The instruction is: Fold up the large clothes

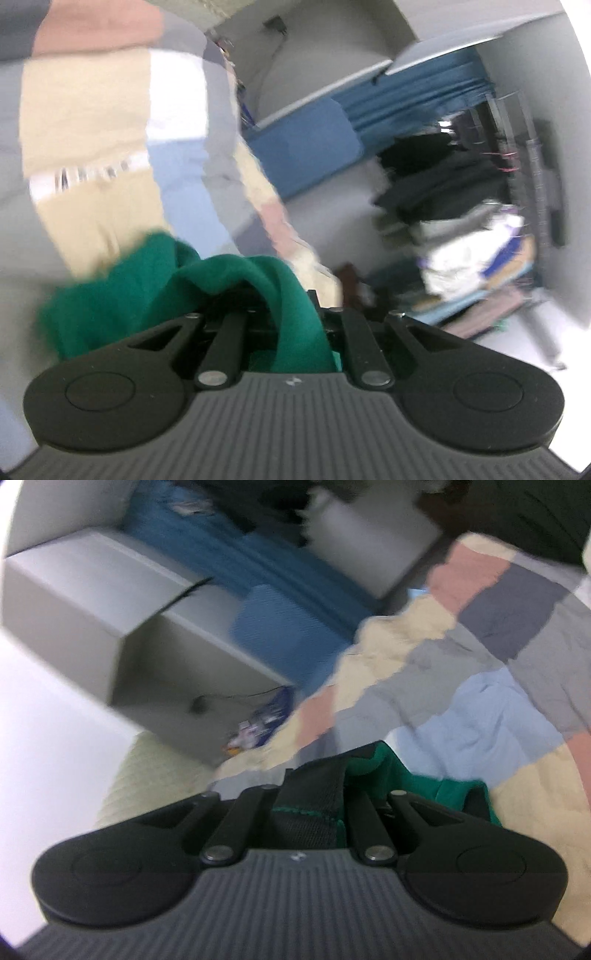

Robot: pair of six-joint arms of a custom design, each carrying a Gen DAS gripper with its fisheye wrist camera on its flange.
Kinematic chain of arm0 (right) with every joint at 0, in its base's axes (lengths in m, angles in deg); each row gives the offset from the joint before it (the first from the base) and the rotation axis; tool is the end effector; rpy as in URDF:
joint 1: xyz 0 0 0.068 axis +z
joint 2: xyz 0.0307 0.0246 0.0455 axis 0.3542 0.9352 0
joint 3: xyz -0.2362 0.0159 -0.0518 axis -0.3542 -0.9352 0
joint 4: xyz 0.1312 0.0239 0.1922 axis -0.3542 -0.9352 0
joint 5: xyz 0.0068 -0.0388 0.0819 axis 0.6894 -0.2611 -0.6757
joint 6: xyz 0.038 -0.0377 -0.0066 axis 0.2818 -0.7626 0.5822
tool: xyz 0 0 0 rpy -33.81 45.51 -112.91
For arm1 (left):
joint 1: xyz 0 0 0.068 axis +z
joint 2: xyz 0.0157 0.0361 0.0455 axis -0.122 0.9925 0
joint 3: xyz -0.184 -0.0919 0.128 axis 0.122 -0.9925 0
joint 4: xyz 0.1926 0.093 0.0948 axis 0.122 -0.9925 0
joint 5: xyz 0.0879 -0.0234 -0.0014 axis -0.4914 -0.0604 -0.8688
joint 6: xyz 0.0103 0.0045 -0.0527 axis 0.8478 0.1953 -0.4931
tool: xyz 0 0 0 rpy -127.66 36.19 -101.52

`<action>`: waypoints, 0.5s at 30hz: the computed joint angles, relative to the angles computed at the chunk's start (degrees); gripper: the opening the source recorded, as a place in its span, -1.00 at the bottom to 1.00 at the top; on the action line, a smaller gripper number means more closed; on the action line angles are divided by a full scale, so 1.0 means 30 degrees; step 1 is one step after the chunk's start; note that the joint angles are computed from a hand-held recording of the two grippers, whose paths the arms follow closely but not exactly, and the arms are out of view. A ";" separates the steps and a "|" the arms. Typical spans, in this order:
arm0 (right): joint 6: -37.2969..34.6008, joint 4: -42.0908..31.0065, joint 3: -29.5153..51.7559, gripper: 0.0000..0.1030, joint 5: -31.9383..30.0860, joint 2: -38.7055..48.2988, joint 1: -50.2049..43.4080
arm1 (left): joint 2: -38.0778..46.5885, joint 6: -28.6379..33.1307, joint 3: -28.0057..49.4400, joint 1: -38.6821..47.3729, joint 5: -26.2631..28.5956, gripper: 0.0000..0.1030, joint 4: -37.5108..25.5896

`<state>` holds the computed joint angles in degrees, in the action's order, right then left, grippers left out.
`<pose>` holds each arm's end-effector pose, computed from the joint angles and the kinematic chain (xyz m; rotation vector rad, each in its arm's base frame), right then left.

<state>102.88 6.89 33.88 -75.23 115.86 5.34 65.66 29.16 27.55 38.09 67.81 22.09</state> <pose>0.3615 -0.0771 0.2063 0.5831 1.9896 0.9376 0.2608 0.2169 0.2279 -0.6723 1.9342 -1.0138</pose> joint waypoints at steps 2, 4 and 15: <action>0.0547 0.0340 0.1979 -0.81 0.1512 0.2709 0.0807 | 0.1382 -0.0834 0.0219 -0.1582 -0.2209 -0.74 0.2765; 0.0764 0.0300 0.3978 -0.81 0.2592 0.5297 0.1357 | 0.3499 -0.1361 0.1185 -0.2443 -0.3139 -0.74 0.4374; -0.0082 -0.3750 1.6286 -0.80 0.4311 1.6380 0.2419 | 1.5483 -0.1918 1.1835 -0.4904 -0.4863 -0.68 0.4119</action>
<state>102.63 -4.36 82.74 -62.30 165.00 12.59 112.11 23.40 63.06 23.38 53.22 34.44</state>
